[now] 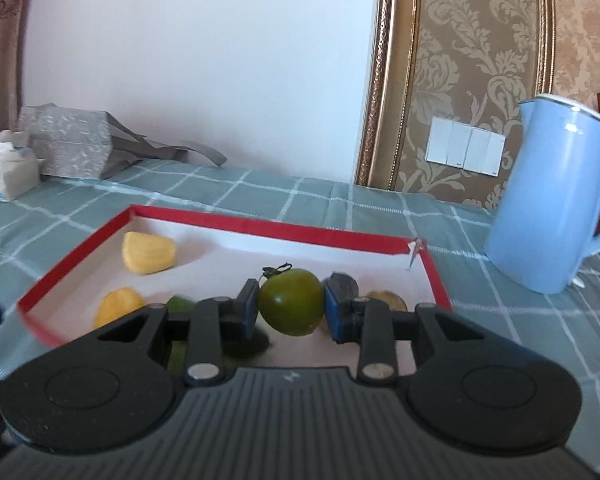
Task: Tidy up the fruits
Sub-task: 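Carry the green lime into the tray and open the right gripper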
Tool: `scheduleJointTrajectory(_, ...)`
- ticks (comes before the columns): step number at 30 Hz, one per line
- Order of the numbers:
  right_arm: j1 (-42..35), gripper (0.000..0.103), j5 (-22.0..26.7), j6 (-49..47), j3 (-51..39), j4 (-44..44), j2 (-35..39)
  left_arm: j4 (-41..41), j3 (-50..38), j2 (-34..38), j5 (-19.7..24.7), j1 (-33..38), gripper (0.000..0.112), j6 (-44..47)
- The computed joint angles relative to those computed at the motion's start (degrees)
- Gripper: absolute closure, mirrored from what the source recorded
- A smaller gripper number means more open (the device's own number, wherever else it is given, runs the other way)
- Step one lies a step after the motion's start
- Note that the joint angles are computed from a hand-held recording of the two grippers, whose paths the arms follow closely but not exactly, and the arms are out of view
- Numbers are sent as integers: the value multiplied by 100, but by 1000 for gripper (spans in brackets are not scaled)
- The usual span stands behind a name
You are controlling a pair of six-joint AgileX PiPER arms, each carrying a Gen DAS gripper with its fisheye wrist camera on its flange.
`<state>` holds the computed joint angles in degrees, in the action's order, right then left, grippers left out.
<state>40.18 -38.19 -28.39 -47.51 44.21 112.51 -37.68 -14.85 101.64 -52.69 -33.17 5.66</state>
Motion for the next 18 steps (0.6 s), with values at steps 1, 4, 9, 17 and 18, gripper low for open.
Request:
scheduleJointTrajectory(1,-47,71,86,-137,-195,93,119,2,-17,17,19,11,30,5)
scheduleJointTrajectory(4,-239,71,474,-350,-748,208,430,106,-77,20,145,98,30,20)
scheduleJointTrajectory(9,-330,71,815,-943,-1420,585,816,144,-59,1,128,81,30,-4)
scheduleJointTrajectory(17,-323,50,957,-1412,-1665,928,924,263,-90,-41,270,190,30,-26)
scheduleJointTrajectory(18,-298,44,835,-1304,-1550,860,846,248,-93,-34,262,185,30,-17)
